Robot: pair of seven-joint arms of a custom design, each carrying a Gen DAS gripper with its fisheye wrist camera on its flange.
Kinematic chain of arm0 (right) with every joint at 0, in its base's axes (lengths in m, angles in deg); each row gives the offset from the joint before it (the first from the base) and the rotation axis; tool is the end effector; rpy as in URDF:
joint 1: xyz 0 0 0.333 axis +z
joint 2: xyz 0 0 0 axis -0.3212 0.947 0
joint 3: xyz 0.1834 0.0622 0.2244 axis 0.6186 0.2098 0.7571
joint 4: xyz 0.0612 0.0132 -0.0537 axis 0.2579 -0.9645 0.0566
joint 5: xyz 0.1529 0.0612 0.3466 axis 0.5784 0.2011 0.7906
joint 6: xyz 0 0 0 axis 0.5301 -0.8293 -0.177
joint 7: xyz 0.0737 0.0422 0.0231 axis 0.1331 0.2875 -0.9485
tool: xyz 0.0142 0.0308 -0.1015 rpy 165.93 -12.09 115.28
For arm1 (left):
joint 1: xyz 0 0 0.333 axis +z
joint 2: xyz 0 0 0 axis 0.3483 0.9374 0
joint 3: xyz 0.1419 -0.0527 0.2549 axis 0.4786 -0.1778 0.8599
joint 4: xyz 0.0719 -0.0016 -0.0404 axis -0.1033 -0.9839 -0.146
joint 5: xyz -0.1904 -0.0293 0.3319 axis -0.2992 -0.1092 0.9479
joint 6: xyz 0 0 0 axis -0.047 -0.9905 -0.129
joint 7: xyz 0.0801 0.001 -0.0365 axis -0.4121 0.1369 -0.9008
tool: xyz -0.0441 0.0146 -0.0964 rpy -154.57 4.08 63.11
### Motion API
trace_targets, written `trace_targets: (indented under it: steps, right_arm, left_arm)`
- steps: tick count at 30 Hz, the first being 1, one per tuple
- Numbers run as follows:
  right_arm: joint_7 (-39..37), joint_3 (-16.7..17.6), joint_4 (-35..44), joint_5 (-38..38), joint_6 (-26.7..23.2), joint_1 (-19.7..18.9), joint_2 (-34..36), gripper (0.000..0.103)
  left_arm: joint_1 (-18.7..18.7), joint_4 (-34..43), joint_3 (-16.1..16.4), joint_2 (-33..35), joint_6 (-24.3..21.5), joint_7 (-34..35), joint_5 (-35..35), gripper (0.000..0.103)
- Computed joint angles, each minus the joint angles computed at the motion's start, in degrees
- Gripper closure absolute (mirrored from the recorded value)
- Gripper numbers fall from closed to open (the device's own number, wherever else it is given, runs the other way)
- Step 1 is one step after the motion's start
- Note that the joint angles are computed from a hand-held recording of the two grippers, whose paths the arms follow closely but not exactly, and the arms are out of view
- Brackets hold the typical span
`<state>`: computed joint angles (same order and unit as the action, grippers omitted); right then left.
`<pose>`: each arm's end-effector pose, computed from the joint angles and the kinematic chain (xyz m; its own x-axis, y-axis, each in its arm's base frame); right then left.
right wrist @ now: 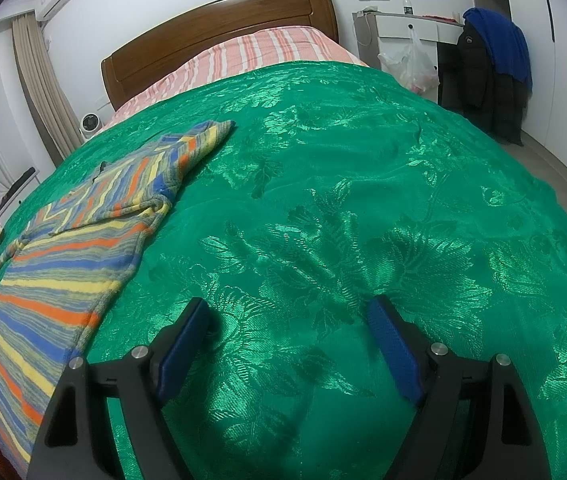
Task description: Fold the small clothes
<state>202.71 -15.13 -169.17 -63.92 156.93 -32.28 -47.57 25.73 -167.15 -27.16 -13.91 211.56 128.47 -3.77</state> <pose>0.3516 -0.1283 0.3025 -0.2487 -0.9518 -0.1796 -0.6382 0.3005 -0.7088 0.6073 -0.0502 0.3303 0.2836 -0.9183 0.2762 -0.7994 -0.3855 -0.4608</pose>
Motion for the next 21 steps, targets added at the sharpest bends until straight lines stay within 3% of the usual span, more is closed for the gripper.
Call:
trace_targets:
  steps: [1, 2, 3, 9, 13, 17, 21]
  right_arm:
    - [-0.5, 0.3, -0.1, 0.6, -0.2, 0.0, -0.2, 0.021]
    - [-1.0, 0.5, -0.3, 1.2, -0.3, 0.0, -0.3, 0.021]
    - [-1.7, 0.7, -0.4, 2.0, -0.5, 0.0, -0.4, 0.021]
    - [-2.8, 0.0, -0.6, 3.2, -0.9, 1.1, -0.7, 0.021]
    - [-2.8, -0.4, -0.6, 3.1, -0.8, 1.4, -0.8, 0.021]
    - [-2.8, -0.6, -0.6, 3.1, -0.8, 1.6, -0.8, 0.021]
    - [-3.0, -0.5, -0.7, 3.3, -0.8, 1.7, -0.8, 0.021]
  left_arm:
    - [1.2, 2.4, -1.3, 1.8, -2.0, 1.5, -1.3, 0.045]
    - [0.4, 3.9, -0.7, 2.7, -2.6, 0.6, 0.5, 0.06]
    - [-0.1, 4.7, -0.6, 3.2, -2.5, 1.9, 0.5, 0.1]
    - [-5.3, 9.5, 0.7, -0.6, -1.0, 2.2, 7.5, 0.102]
    - [-7.7, 15.6, -4.1, -1.0, -1.6, 8.9, 7.1, 0.101]
    - [-12.5, 23.5, -8.9, 4.2, -3.8, 16.0, 5.6, 0.101]
    - [-21.5, 30.3, -5.8, 11.1, -5.8, 13.7, 10.4, 0.098]
